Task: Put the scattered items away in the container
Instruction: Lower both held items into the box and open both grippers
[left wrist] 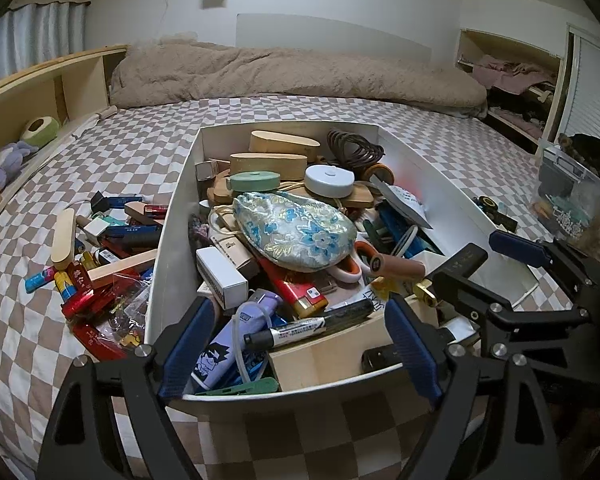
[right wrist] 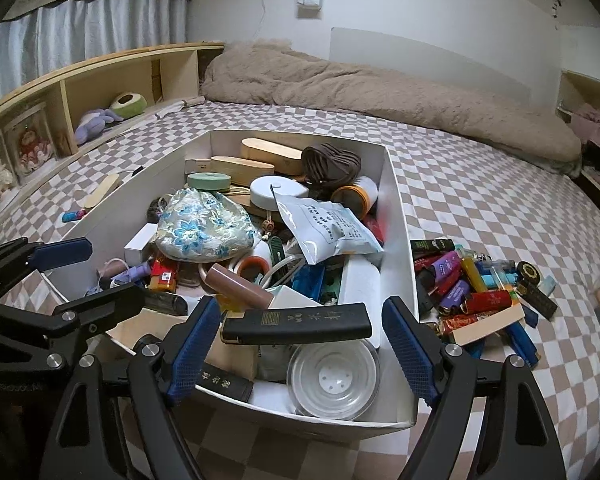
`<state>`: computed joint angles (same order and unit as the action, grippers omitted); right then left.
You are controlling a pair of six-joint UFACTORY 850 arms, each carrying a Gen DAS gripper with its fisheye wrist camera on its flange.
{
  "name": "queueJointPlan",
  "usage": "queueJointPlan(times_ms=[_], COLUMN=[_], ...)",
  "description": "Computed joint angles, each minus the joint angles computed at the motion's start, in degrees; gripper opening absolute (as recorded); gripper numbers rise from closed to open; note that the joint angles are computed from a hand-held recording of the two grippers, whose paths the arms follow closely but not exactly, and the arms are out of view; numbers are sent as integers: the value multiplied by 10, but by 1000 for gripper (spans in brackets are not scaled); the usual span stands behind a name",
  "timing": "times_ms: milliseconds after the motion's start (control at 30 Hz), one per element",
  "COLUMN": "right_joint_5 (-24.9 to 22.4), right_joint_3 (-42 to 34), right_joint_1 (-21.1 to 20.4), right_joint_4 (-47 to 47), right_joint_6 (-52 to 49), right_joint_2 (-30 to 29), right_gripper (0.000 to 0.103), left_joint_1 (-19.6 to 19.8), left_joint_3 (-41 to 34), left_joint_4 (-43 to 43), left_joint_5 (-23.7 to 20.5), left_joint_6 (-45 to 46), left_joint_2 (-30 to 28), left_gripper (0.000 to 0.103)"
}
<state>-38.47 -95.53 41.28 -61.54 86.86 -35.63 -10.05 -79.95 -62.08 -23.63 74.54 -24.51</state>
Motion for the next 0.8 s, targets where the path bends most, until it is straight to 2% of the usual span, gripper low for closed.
queueJointPlan(times_ms=[433,600,800], right_joint_5=[-2,-10,-5], right_joint_3=[-5,-1,30], right_joint_1=[-1,2,9], right_joint_4=[21,-4,-78], right_joint_6=[-23,7,97], right_joint_2=[-1,-1,14], right_gripper=[83,83,83], left_joint_1=[-1,9,15], left_joint_3=[1,-1,0], left_joint_4=[11,-30,-70], left_joint_5=[-1,-35,-55], left_joint_6=[-9,35,59], left_joint_2=[1,-2,0], left_gripper=[88,97,103])
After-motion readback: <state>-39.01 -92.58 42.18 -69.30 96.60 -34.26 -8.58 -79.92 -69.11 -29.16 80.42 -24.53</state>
